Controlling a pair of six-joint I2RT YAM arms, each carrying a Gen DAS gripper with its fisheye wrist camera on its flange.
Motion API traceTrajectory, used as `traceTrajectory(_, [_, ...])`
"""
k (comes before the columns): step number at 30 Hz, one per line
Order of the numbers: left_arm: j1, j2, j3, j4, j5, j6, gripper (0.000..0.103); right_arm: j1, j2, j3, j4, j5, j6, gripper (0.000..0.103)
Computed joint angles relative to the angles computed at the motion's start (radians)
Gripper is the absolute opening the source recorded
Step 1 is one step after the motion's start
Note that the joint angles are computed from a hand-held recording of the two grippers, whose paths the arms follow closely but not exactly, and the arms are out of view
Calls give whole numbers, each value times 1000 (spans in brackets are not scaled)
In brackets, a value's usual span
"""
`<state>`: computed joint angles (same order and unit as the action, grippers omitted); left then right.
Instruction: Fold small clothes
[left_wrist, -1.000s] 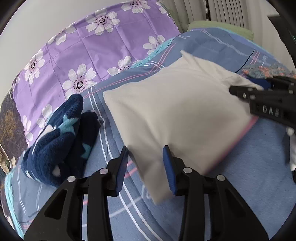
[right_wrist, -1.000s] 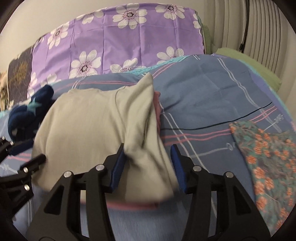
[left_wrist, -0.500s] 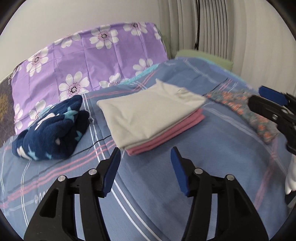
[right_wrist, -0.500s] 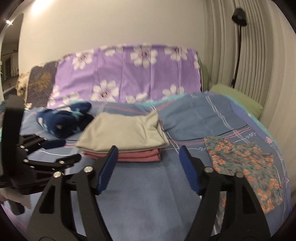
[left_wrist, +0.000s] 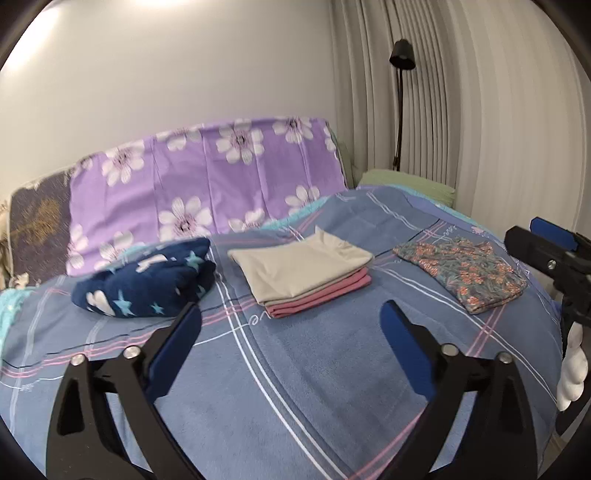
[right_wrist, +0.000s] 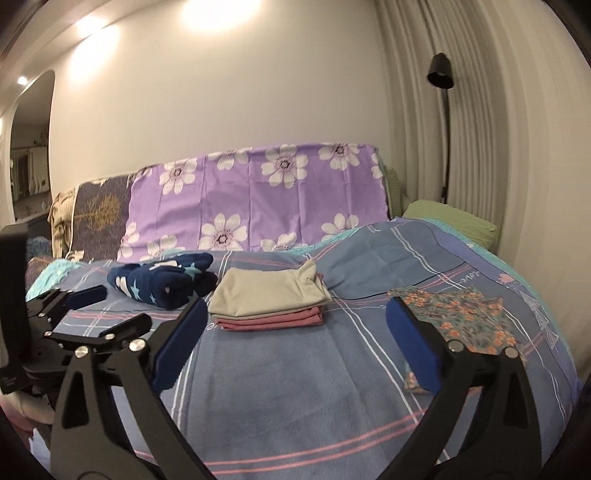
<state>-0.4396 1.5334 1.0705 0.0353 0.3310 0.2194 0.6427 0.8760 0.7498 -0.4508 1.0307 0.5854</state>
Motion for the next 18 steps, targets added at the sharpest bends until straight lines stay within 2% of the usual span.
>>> traceTrajectory(3, [-2,-112,-91,26,-16,5,101,101,8,30,-154,121,175,101])
traceTrajectory(4, [0,-145,-114,26,-13,0,101,150,21,51,-251,178,287,101])
traceTrajectory(5, [6,-168,-129,23,-4,-6,102,168,10,49,-275,188,314,101])
traceTrajectory(8, [10,-248,-173,-6,-6,-37,102,226,4,70,-397,184,413,101])
traceTrajectory(12, [-14,-323,-216,-50,-94,-47,102,318,43,113,-628,193,668,101])
traceTrajectory(15, [-14,-369,-258,-62,-96,-56,102,400,75,134,-811,191,897,101])
traceTrajectory(18, [-1,-398,-287,-87,-77,-77,102,457,95,125,-892,170,1021,101])
